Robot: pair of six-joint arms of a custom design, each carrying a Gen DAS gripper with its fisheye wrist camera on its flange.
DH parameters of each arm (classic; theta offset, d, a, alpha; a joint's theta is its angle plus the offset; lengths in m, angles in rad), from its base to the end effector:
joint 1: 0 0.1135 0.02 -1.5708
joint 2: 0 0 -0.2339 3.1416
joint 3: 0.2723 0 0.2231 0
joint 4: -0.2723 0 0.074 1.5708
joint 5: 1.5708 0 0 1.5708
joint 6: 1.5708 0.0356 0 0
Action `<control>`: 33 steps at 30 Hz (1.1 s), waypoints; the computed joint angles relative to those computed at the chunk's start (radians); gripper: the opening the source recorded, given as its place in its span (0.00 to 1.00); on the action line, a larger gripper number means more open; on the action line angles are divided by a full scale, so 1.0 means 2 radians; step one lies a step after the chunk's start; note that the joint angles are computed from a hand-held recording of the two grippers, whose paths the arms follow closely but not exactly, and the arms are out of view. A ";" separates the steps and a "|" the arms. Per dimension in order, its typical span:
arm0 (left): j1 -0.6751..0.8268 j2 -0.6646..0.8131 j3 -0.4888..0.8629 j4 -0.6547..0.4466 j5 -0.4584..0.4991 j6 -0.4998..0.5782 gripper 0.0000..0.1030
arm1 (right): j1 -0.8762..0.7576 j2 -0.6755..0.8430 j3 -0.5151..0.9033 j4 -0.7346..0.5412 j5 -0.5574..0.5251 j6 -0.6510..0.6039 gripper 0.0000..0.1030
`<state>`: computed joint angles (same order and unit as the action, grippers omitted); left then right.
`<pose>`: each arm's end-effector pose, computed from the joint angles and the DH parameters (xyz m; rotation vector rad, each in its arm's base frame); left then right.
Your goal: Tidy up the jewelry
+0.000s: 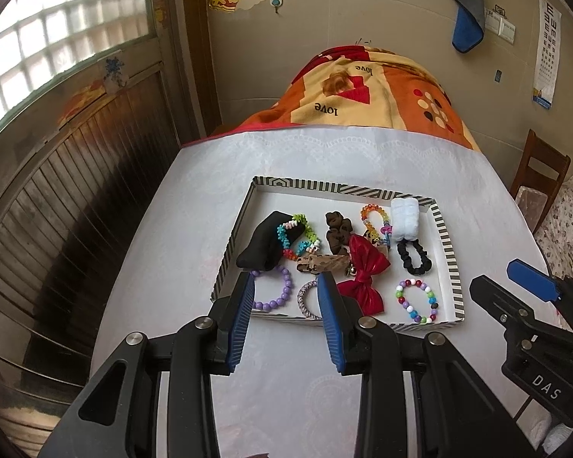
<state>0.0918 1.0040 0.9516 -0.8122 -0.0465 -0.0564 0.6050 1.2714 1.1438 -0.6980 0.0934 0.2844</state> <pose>0.1823 0.0184 0.2761 -0.2011 2.4271 0.0725 0.2042 0.1372 0.2887 -0.3417 2.3895 0.3040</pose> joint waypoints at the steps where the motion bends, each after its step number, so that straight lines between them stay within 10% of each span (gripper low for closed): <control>1: 0.001 0.001 0.000 0.001 0.001 0.001 0.25 | 0.000 0.000 0.000 0.001 0.000 -0.001 0.63; 33: 0.006 0.001 -0.001 -0.006 0.004 0.001 0.25 | -0.010 0.006 -0.002 0.002 -0.013 -0.015 0.63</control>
